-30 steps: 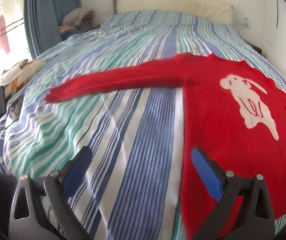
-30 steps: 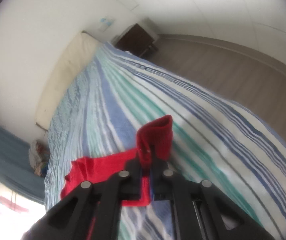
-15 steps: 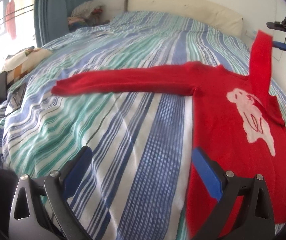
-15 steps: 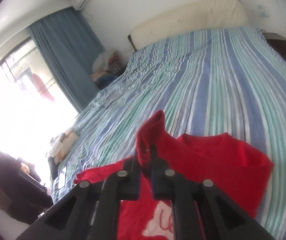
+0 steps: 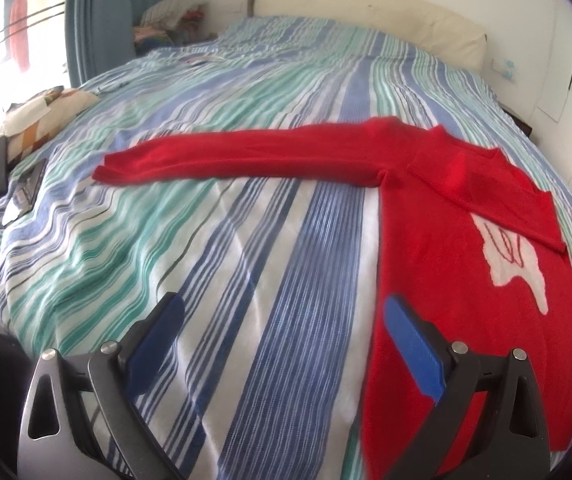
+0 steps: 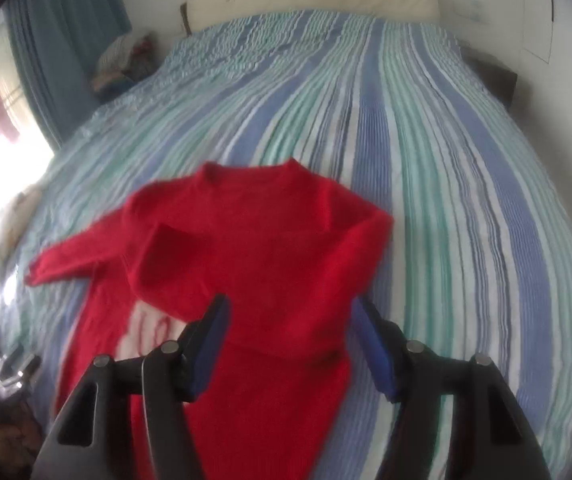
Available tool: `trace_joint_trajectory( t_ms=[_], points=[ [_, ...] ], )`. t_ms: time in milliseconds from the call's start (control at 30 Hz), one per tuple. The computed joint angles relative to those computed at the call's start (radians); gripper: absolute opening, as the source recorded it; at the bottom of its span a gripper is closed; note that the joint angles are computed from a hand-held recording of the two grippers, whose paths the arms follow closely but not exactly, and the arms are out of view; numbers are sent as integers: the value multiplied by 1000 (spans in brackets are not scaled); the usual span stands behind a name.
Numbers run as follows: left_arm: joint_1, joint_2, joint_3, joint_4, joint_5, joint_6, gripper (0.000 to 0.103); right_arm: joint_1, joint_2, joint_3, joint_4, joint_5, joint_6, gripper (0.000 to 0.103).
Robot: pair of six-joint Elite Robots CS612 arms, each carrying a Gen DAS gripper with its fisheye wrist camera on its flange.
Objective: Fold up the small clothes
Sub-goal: 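Lay the sleeve onto the sweater body and open the right tool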
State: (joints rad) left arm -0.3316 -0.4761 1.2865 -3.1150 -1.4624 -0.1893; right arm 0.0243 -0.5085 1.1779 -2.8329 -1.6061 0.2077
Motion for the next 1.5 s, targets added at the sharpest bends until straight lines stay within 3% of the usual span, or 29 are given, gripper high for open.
trace_joint_trajectory(
  t_ms=[100,167,333,400,500,633,800,900,1000,1067,1133,1200,1300,1367,1500],
  points=[
    [-6,3,0,17,22,20,100,19,25,2,108,-77,-149,63],
    [-13,5,3,16,52,46,100,33,48,-4,99,-133,-199,62],
    [-26,5,17,2,111,115,100,42,118,-90,49,-313,-106,60],
    [-27,3,22,0,107,123,100,32,129,-99,108,-376,-71,59],
    [-26,5,15,13,77,130,100,11,93,-14,30,-305,14,61],
    [-29,10,5,29,69,141,100,16,70,6,38,-323,-51,61],
    [-20,1,12,3,35,104,100,-1,16,56,-22,-238,-35,60],
    [-17,5,4,13,41,93,100,-25,6,33,-18,-32,5,58],
    [-16,6,1,37,50,79,100,-42,36,-30,-53,194,48,57],
    [-14,4,3,37,46,74,100,-42,78,-98,-13,261,69,57],
    [-15,2,8,24,59,79,100,-30,110,-170,164,167,69,55],
    [-12,-1,11,13,51,73,100,-13,125,-192,312,-29,118,51],
    [-8,0,2,31,21,53,100,5,98,-144,252,-135,127,52],
    [-8,4,-9,43,5,47,100,28,91,-146,197,-117,18,52],
    [-13,8,-14,43,25,55,100,81,127,-261,183,93,-304,50]
  ],
)
